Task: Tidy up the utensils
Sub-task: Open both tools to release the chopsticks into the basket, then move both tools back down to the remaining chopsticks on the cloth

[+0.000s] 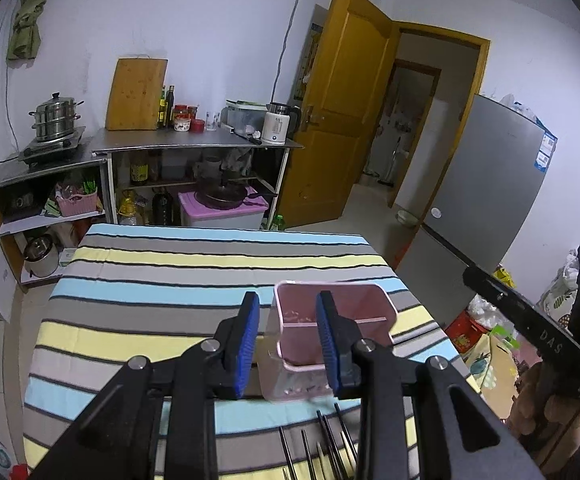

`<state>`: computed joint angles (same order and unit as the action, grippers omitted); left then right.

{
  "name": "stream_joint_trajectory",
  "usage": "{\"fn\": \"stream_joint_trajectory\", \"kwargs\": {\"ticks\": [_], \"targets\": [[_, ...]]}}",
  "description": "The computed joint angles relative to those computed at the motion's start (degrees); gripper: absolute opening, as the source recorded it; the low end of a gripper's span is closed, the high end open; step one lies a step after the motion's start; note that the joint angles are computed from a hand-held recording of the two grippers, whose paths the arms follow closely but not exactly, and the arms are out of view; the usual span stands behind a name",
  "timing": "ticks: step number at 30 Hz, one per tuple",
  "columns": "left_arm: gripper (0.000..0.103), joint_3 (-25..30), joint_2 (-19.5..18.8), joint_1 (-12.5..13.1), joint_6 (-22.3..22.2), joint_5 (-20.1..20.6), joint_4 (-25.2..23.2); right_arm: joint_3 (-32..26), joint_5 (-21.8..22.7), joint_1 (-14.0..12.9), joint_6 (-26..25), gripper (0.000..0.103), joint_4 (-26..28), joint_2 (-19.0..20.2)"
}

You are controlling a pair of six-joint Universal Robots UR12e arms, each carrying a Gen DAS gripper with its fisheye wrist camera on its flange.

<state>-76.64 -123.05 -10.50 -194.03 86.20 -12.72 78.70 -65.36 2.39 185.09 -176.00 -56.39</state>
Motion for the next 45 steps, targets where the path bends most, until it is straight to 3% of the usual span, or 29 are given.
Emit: {"fn": "stream_joint_trajectory", "kwargs": {"ticks": [9,24,36,45], "targets": [[0.031,-8.03,3.17,-1.16,0.71,1.53,4.62,9.28,-0.3,-0.99,-1.26,0.014,-5.4,-4.25],[0.031,-18.6,6.19,-2.67,-0.51,2.1,6.39,20.02,0.34,-1.53,-3.02,0.014,-3.17,-8.1],[0.031,-20.16,5.71,-2.91,-1.98,0.77,3.66,22.36,-0.32,-1.49,-4.06,0.014,-0.08,-8.37],[0.031,-17.78,3.43,-2.86,-2.64,0.43,-0.93,21.95,-0.65,-1.01,-4.78,0.014,2.21,-7.83]]}}
